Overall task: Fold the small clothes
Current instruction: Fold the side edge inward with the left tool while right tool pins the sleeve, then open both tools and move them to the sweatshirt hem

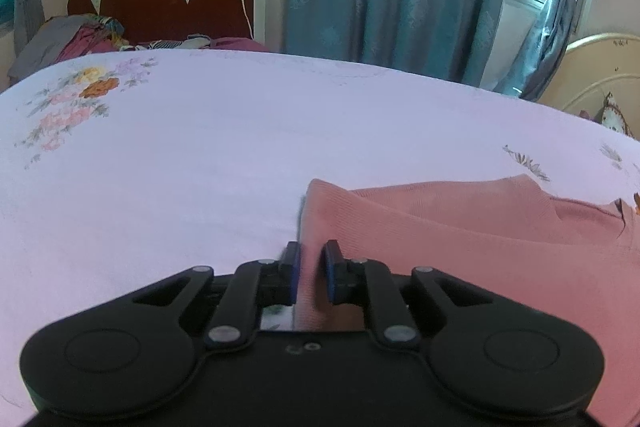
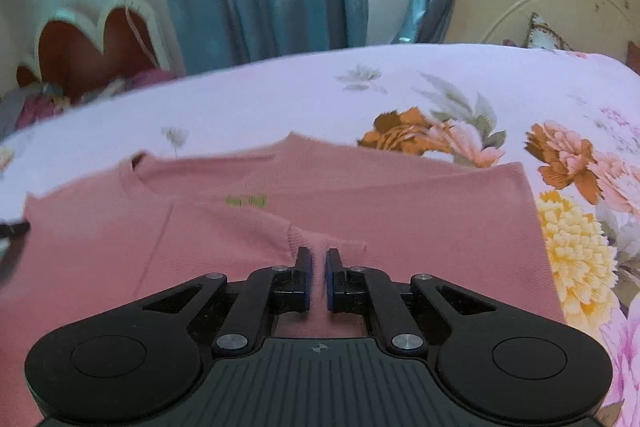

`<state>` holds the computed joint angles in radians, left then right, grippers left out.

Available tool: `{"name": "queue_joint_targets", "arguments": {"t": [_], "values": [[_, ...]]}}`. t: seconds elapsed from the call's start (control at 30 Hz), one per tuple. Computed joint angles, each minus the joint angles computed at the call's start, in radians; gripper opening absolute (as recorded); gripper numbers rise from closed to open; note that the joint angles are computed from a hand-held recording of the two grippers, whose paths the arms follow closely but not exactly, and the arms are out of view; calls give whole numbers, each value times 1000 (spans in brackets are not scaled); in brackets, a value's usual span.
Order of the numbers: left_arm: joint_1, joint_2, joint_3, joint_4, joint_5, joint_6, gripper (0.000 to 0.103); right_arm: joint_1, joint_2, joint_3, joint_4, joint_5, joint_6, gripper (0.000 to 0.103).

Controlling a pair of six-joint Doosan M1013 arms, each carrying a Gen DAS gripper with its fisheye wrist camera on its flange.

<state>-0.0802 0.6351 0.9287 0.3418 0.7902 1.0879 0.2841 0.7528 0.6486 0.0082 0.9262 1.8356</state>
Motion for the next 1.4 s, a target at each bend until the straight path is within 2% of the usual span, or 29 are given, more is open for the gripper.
{"name": "queue_joint_targets", "arguments": {"t": [0.1, 0.13, 0.2, 0.23, 0.27, 0.53, 0.57, 0.7, 0.77, 0.9, 1.0, 1.07, 1.17, 1.27, 1.3, 1.33, 1.37, 1.4], "values": [[-3, -4, 1, 15, 8, -2, 22, -10, -24, 31, 37, -11, -8, 5], [-5, -7, 4, 26, 8, -8, 23, -13, -29, 38, 55, -5, -15, 8], [-6, -13, 10, 26, 9, -7, 25, -15, -40, 48, 61, 6, -11, 25], [-6, -16, 14, 28, 9, -9, 25, -16, -52, 69, 59, -7, -4, 44], [-7, -21, 21, 32, 5, -11, 25, -15, -62, 87, 57, -21, -1, 46], [-17, -74, 84, 66, -34, -13, 26, -17, -81, 124, 150, 9, -65, 43], [-20, -87, 101, 66, -44, -15, 26, -15, -82, 126, 156, 12, -75, 36], [-29, -134, 172, 29, -72, 32, 26, -11, -89, 140, 156, 13, -80, 24], [-36, -153, 205, 9, -76, 64, 26, -6, -87, 135, 129, 27, -77, 4], [-46, -163, 239, 4, -51, 96, 27, 0, -97, 157, 59, 29, -82, 4], [-52, -166, 260, 46, -65, 79, 28, -7, -101, 164, 79, 27, -102, 4], [-57, -163, 251, 63, -48, 68, 27, -7, -105, 165, 80, 31, -113, 4], [-58, -164, 239, 42, -19, 51, 27, -16, -136, 210, 137, -15, -141, 4], [-69, -177, 245, 49, -11, 43, 33, -24, -163, 248, 180, -40, -177, 5], [-75, -184, 252, 58, -10, 37, 39, -27, -172, 262, 194, -47, -192, 7], [-82, -192, 260, 71, -10, 27, 49, -27, -178, 270, 197, -51, -195, 19], [-88, -199, 267, 85, -10, 14, 56, -28, -187, 286, 209, -63, -204, 48], [-94, -208, 278, 100, -13, -2, 65, -29, -201, 309, 218, -85, -213, 59]]}}
